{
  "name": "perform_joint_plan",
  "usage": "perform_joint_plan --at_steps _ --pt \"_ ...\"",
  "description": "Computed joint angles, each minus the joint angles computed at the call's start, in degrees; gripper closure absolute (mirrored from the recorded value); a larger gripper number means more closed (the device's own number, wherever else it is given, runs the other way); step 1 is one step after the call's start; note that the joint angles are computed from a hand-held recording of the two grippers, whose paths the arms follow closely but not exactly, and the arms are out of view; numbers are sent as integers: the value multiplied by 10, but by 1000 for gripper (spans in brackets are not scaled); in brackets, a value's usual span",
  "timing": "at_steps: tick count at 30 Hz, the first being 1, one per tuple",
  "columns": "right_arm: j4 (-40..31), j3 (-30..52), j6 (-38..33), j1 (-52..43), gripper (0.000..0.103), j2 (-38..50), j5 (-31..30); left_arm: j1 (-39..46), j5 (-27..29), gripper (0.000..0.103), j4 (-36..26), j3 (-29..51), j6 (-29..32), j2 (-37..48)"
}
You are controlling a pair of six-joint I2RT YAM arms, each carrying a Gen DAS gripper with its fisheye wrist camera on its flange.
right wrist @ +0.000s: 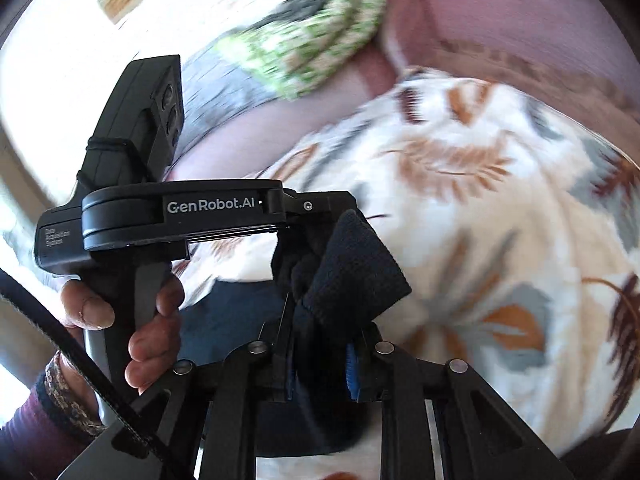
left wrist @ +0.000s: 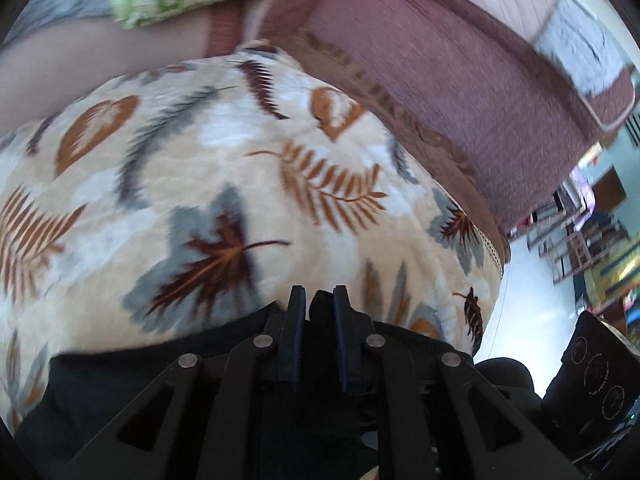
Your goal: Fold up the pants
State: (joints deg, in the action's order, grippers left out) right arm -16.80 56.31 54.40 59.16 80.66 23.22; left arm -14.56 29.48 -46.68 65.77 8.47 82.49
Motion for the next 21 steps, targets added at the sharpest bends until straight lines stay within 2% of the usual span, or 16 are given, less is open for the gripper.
perform_joint_plan --at_steps 3,8,10,11,12,13,14,16,18,19,21 --pt "-4 58 -36 23 82 67 -15 90 32 90 -14 -42 37 -32" --pt "-17 157 -84 50 82 184 -47 224 50 88 -44 -82 106 -66" --pt "-28 194 -106 63 80 224 -53 290 67 74 -65 -95 136 -86" --pt "-37 213 -118 72 80 244 -54 328 80 54 -76 -100 146 -96" --pt "-46 230 -129 77 78 261 -57 376 103 43 -89 -107 159 -107" --pt "-52 244 -138 82 76 274 -61 420 127 42 -103 -110 179 -110" --pt "-58 256 -147 88 74 286 -65 462 150 40 -126 -108 205 -107" --pt "-61 271 -156 100 50 299 -66 549 188 37 -172 -101 262 -92" --pt "-53 276 -164 111 37 303 -74 617 211 31 -189 -105 296 -84" --pt "-56 280 -167 117 33 304 -73 652 220 30 -194 -104 313 -75" --pt "-69 289 -183 127 33 302 -80 693 229 30 -195 -103 332 -58"
